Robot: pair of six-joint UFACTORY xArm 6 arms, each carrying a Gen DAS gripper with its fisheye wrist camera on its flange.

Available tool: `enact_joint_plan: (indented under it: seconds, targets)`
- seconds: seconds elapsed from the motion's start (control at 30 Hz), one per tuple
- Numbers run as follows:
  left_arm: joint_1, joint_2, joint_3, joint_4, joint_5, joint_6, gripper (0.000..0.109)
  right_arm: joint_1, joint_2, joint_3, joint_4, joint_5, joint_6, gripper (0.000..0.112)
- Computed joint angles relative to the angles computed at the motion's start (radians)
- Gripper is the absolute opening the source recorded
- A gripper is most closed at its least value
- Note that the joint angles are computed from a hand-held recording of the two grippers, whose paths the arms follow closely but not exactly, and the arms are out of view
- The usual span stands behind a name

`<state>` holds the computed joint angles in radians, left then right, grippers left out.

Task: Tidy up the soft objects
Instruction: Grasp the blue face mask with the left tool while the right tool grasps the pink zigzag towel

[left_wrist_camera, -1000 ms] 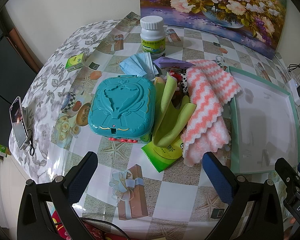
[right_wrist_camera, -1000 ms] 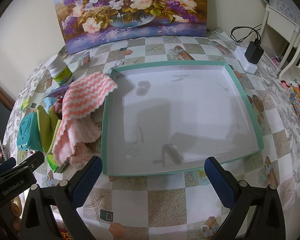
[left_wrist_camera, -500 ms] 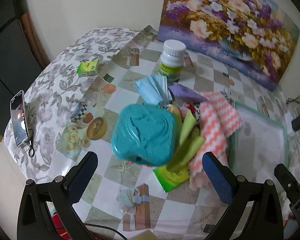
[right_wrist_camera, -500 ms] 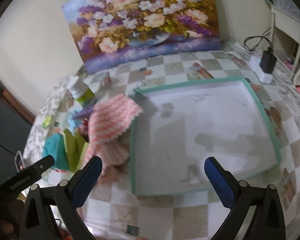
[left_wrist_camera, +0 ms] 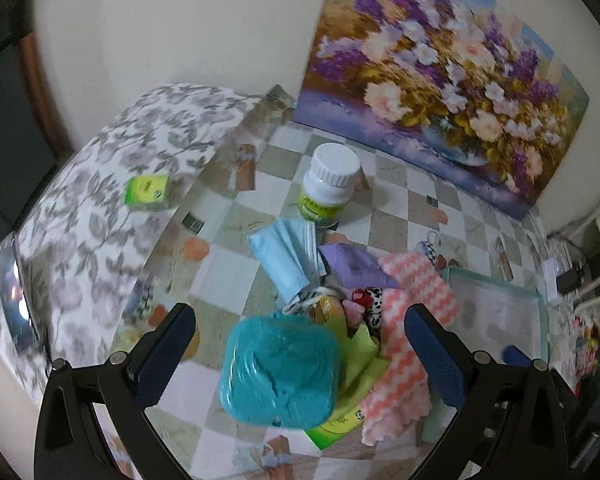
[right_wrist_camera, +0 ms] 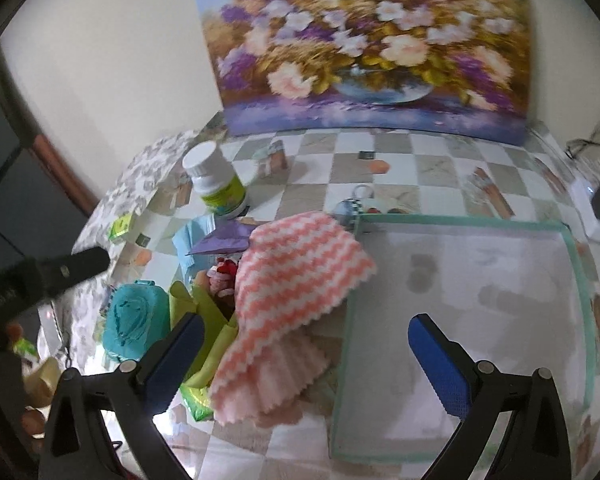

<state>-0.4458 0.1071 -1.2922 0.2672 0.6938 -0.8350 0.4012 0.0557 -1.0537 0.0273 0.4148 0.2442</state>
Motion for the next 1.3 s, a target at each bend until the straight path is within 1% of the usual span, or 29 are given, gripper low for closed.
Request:
enact_joint_plan:
  seconds: [0.07,0.17,0.23,0.3,0.37,0.43,0.47,0.53,0.57,0.6,0.63,0.67,0.7,0.83,0.9,0.93,0.97,1.0,1.07,1.1,1.13,1.17,1.27,1.3]
  targets:
    - [0.015,0.041,-0.063,-0.077,0.050,0.119,0.103,0.008,0.051,-0.049,0.023,0.026,-0.017,0.096]
    - [0.041,0.115,-0.171,-0.136,0.144,0.207,0.103,0.015,0.106,-0.102,0.048,0.063,-0.047,0.090]
    - [0.058,0.160,-0.226,-0.185,0.187,0.255,0.103,0.019,0.140,-0.136,0.093,0.088,-0.090,0.082]
    - [0.070,0.204,-0.277,-0.207,0.235,0.284,0.103,0.021,0.172,-0.166,0.128,0.106,-0.120,0.079]
    - [0.083,0.261,-0.347,-0.221,0.297,0.302,0.103,0.021,0.194,-0.188,0.132,0.118,-0.127,0.073]
    - [0.095,0.320,-0.422,-0.230,0.367,0.298,0.103,0.019,0.213,-0.206,0.139,0.131,-0.124,0.061]
    - [0.101,0.362,-0.477,-0.233,0.417,0.294,0.103,0.016,0.224,-0.216,0.151,0.137,-0.128,0.059]
    - [0.111,0.420,-0.547,-0.254,0.465,0.309,0.103,0.011,0.241,-0.233,0.178,0.146,-0.148,0.049]
    - [0.116,0.442,-0.572,-0.268,0.479,0.315,0.101,0.009,0.246,-0.237,0.188,0.150,-0.156,0.047]
    - [0.121,0.474,-0.609,-0.285,0.501,0.317,0.100,0.007,0.254,-0.246,0.203,0.156,-0.170,0.043]
    - [0.124,0.501,-0.643,-0.297,0.520,0.318,0.096,0.005,0.258,-0.251,0.216,0.159,-0.180,0.038]
    - [0.128,0.530,-0.676,-0.311,0.539,0.321,0.092,0.003,0.265,-0.257,0.235,0.164,-0.195,0.035]
    - [0.130,0.560,-0.713,-0.320,0.562,0.324,0.089,0.001,0.272,-0.264,0.245,0.167,-0.203,0.031]
    - [0.140,0.646,-0.811,-0.348,0.618,0.319,0.076,-0.001,0.278,-0.269,0.269,0.169,-0.226,0.022]
    - [0.143,0.685,-0.860,-0.352,0.645,0.310,0.070,-0.003,0.273,-0.266,0.287,0.167,-0.237,0.020]
    - [0.145,0.699,-0.876,-0.356,0.655,0.308,0.066,-0.004,0.271,-0.265,0.292,0.165,-0.241,0.019]
    - [0.148,0.713,-0.890,-0.364,0.665,0.305,0.059,-0.003,0.268,-0.262,0.294,0.164,-0.243,0.019]
    - [0.153,0.732,-0.912,-0.376,0.675,0.301,0.055,-0.003,0.265,-0.260,0.297,0.163,-0.245,0.019]
    - [0.163,0.743,-0.913,-0.407,0.667,0.302,0.043,-0.003,0.263,-0.259,0.301,0.160,-0.250,0.018]
    - [0.164,0.732,-0.888,-0.411,0.649,0.306,0.041,-0.002,0.260,-0.254,0.302,0.158,-0.250,0.018]
    - [0.162,0.732,-0.887,-0.402,0.645,0.306,0.035,-0.003,0.260,-0.254,0.306,0.158,-0.253,0.018]
    - [0.160,0.731,-0.883,-0.394,0.637,0.306,0.027,-0.004,0.260,-0.253,0.308,0.157,-0.254,0.018]
    - [0.156,0.698,-0.827,-0.393,0.588,0.286,0.015,-0.006,0.253,-0.245,0.319,0.155,-0.261,0.018]
    - [0.153,0.680,-0.802,-0.388,0.570,0.276,0.014,-0.007,0.247,-0.239,0.325,0.152,-0.267,0.018]
